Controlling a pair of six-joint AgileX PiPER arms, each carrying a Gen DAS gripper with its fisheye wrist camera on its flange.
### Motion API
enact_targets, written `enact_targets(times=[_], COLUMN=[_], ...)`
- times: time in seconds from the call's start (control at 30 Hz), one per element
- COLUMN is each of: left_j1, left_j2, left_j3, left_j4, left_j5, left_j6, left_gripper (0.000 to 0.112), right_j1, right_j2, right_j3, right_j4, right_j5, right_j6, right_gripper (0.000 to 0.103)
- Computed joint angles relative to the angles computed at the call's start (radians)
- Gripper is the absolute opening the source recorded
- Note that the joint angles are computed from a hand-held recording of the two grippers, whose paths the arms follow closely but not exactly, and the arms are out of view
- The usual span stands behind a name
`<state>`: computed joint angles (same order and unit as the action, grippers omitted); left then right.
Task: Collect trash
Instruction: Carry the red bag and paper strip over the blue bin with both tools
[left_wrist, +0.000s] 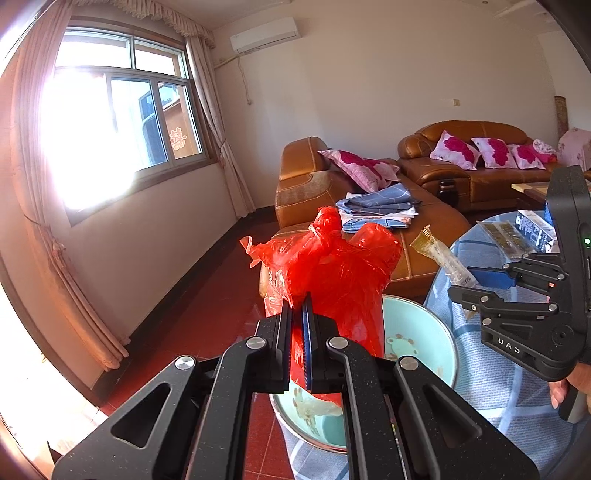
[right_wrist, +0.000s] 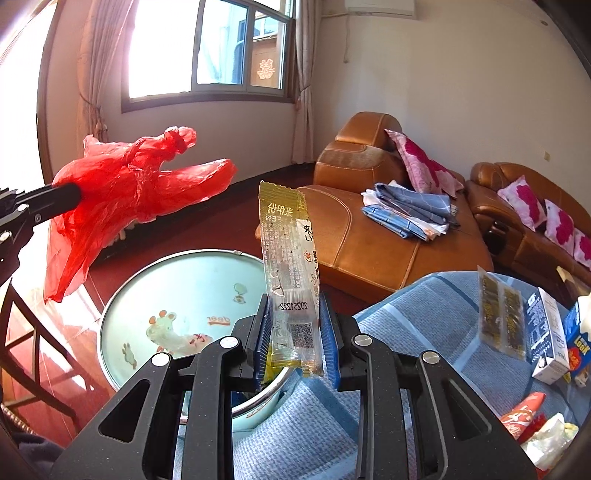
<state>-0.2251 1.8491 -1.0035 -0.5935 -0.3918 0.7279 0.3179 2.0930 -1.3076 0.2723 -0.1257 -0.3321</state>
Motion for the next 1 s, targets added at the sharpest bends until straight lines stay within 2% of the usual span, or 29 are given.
enact_targets(times=[0.27, 0.33, 1.0], left_j1=[0.003, 0.003, 0.026], left_j2=[0.005, 0.006, 0.004], left_j3=[-0.005, -0.007, -0.024], left_j4=[-0.077, -0.104, -0.102], left_j5=[-0.006, -0.010, 0.044], left_j6=[0.074, 0.104, 0.134], left_gripper=[0.004, 0.004, 0.004], right_j1=[0.012, 0.016, 0.020], right_j2=[0.005, 0.008, 0.014], right_j3=[0.000, -0.004, -0.018], right_j4=[-0.116, -0.071, -0.051], right_j5=[-0.001, 0.002, 0.021], right_j6=[0.080, 0.032, -0.004], right_gripper=[0.026, 0.026, 0.026])
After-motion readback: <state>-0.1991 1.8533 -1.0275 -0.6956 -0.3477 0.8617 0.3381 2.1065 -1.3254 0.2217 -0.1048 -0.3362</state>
